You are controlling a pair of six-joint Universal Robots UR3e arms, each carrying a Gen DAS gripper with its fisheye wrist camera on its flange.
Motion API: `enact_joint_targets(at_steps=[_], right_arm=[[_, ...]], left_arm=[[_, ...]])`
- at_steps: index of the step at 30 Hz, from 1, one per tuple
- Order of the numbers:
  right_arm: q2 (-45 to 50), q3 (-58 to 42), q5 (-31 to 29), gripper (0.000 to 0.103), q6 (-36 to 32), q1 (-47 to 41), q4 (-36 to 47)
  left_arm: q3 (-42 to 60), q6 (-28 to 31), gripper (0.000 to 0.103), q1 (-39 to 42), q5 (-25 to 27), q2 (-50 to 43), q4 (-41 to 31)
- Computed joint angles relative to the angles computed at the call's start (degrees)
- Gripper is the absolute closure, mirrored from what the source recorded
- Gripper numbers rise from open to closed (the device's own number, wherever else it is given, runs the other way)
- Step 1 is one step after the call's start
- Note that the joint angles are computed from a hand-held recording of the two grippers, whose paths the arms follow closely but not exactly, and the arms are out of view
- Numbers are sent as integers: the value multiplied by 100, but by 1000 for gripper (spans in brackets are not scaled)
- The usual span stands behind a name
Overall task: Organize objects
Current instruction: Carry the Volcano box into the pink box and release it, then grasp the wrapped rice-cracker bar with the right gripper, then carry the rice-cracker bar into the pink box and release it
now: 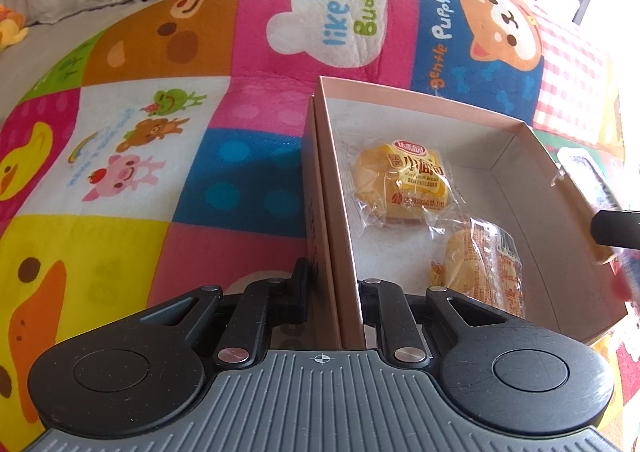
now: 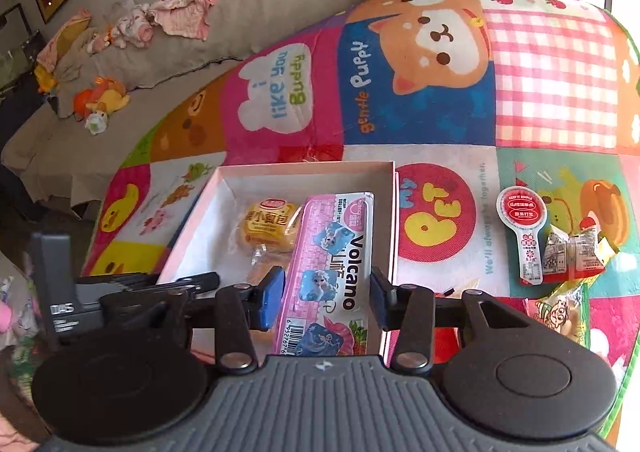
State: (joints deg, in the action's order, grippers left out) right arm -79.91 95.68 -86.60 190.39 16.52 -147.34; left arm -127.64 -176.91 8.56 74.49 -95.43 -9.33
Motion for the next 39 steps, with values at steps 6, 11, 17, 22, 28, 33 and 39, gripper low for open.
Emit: enact_joint_targets(at_steps=[6, 11, 17, 22, 28, 33, 39], right_arm=[[-821, 1115, 337, 49, -365, -689, -770], [-1589, 2117, 138, 49, -995, -1330, -913], [-1389, 3154, 387, 47, -1339, -1620, -1554], [-885, 3314, 390, 47, -1340, -1502, -2235], [-372, 2906, 264, 47, -1421, -1368, -2358], [-900, 3031, 256, 74, -1388, -1402, -1731], [-2462, 3620, 290, 74, -1402, -1233, -583]], left_arm=[[38, -3, 85, -3, -11, -5, -40], [-3, -14, 85, 7, -36, -14, 47], [47, -2, 86, -67, 83, -43, 26], [126, -103, 86, -121, 172, -54, -69], [155, -131, 86, -237, 328, -84, -31], [142, -124, 86, -213, 290, -78, -28], [136, -94, 86, -199, 257, -72, -27]])
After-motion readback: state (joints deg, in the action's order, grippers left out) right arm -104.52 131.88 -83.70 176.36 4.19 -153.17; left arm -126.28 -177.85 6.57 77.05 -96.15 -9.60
